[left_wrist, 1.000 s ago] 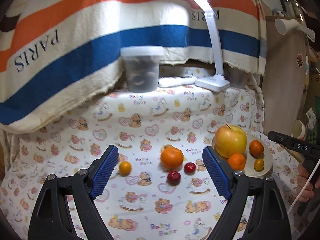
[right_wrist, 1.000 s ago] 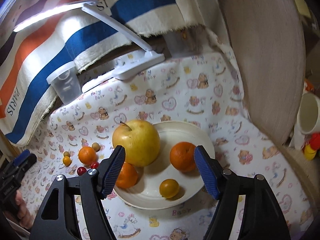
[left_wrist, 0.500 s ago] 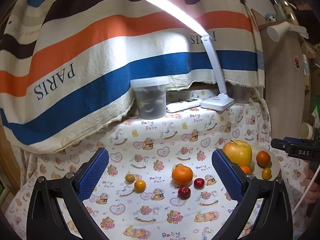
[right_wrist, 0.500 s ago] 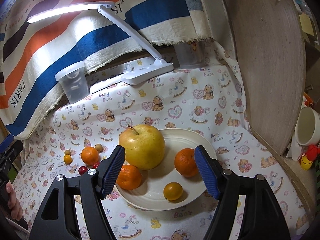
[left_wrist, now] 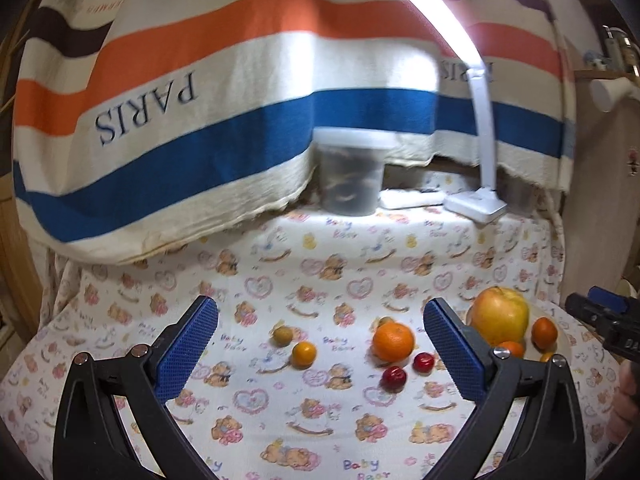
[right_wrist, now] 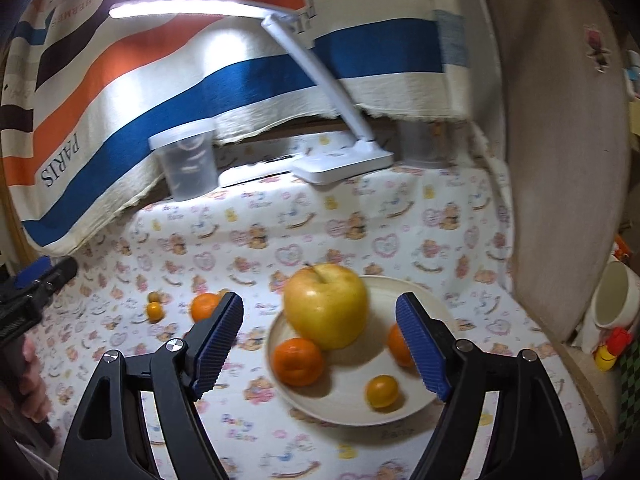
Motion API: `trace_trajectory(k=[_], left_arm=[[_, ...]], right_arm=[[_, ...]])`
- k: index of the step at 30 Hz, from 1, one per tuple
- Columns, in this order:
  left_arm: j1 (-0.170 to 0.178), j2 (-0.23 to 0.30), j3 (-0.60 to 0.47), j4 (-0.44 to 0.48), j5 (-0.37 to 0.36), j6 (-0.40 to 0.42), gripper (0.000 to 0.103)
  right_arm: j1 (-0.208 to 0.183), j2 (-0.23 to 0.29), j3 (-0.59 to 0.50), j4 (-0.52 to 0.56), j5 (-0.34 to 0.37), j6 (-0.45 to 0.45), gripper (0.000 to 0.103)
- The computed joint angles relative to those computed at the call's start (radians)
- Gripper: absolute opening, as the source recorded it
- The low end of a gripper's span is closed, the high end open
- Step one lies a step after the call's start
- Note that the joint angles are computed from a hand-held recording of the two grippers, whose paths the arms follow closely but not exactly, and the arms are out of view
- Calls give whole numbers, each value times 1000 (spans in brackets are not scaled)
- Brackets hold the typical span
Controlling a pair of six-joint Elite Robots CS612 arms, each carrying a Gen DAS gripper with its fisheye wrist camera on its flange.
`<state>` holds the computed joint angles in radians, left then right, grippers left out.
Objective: Organize fruits
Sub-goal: 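Withdraw both tools from the plate toward the red cherries on the cloth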
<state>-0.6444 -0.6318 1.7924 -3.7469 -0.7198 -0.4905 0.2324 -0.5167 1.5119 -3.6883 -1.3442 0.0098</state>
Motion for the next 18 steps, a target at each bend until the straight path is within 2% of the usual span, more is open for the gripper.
trace_trajectory(k=[3,8,13,18], left_arm=[[11,-5,4,43,2,-53,102],[26,-9,14,65,-2,-113,102],[45,-11,11,134,-5,-171,102],[68,-12,7,211,-46,-230,102]], right_arm=[[13,-11,-11,70,29,-19,80],[38,-16,-44,191,88,-43,80],[69,8,-101,280,88,-63,80],[95,37,-178,414,80,-86,80]])
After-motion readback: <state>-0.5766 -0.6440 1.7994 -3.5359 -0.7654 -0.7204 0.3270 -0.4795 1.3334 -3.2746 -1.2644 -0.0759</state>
